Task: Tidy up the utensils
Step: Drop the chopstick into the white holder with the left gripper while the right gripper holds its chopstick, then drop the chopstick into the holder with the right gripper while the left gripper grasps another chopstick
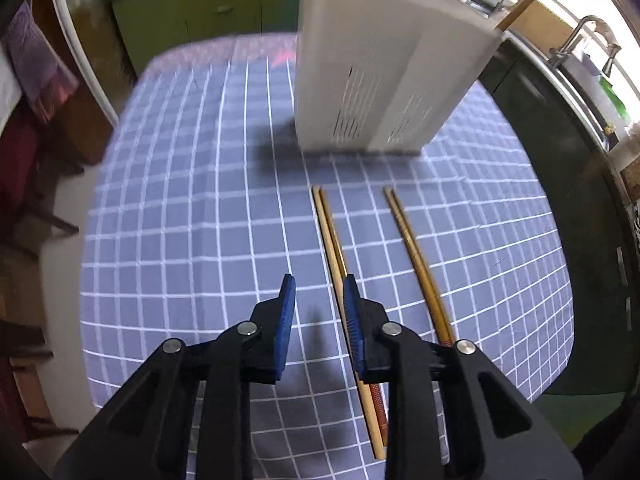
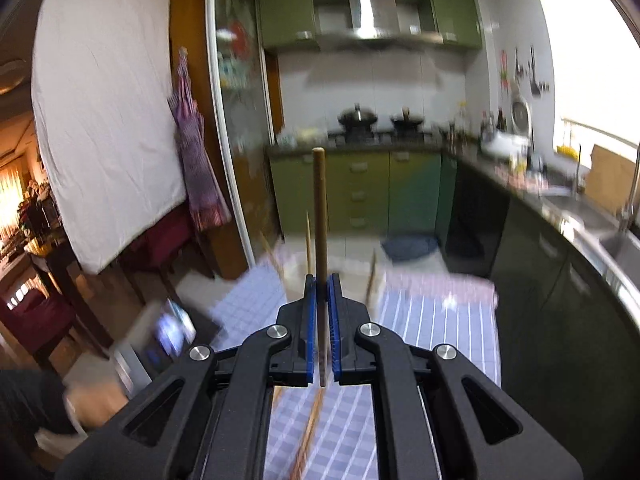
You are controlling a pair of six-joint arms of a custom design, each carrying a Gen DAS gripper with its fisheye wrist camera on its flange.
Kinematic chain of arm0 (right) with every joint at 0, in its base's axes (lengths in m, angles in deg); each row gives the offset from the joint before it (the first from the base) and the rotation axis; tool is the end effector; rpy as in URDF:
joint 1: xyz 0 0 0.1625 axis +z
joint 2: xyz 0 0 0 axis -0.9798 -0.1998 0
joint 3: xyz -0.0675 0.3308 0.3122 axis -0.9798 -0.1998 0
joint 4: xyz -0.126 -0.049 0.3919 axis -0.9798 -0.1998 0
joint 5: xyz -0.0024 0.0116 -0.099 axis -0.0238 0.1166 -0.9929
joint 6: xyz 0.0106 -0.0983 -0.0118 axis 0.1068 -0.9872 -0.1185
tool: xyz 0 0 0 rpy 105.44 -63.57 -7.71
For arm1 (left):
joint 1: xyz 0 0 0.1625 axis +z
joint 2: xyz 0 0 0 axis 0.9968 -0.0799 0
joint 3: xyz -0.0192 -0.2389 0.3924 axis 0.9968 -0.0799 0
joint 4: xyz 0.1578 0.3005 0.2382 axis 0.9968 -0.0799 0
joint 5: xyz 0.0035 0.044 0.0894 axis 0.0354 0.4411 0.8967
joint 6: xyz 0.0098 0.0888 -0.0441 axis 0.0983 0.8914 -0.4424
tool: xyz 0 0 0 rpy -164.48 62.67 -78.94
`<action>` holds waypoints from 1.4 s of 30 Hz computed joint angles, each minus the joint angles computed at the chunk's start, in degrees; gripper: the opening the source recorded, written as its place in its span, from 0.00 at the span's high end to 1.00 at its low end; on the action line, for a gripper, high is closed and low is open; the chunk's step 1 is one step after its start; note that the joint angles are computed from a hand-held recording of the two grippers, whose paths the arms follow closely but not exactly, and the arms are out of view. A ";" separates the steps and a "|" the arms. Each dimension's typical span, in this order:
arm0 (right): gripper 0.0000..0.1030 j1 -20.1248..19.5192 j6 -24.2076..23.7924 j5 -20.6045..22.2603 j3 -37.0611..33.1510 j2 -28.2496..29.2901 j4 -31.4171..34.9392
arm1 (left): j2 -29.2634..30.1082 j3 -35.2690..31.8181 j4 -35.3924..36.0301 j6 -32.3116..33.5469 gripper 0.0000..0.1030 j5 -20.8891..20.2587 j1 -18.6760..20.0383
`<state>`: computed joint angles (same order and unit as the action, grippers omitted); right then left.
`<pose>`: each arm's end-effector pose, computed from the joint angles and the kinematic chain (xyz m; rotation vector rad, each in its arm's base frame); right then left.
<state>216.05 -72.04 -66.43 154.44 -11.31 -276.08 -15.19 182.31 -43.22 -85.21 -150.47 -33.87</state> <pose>0.4920 -0.3871 0.2801 0.4443 -2.0958 1.3225 -0.2154 -0.5606 0.3409 0.8595 2.4941 -0.0642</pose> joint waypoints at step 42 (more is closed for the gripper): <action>0.91 -12.70 -1.11 -0.69 -20.86 11.67 11.77 | 4.96 0.47 1.10 -2.68 0.82 1.41 0.64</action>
<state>203.36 -73.15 -67.12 133.57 0.36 -264.31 -10.23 182.78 -42.12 -87.89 -149.06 -33.23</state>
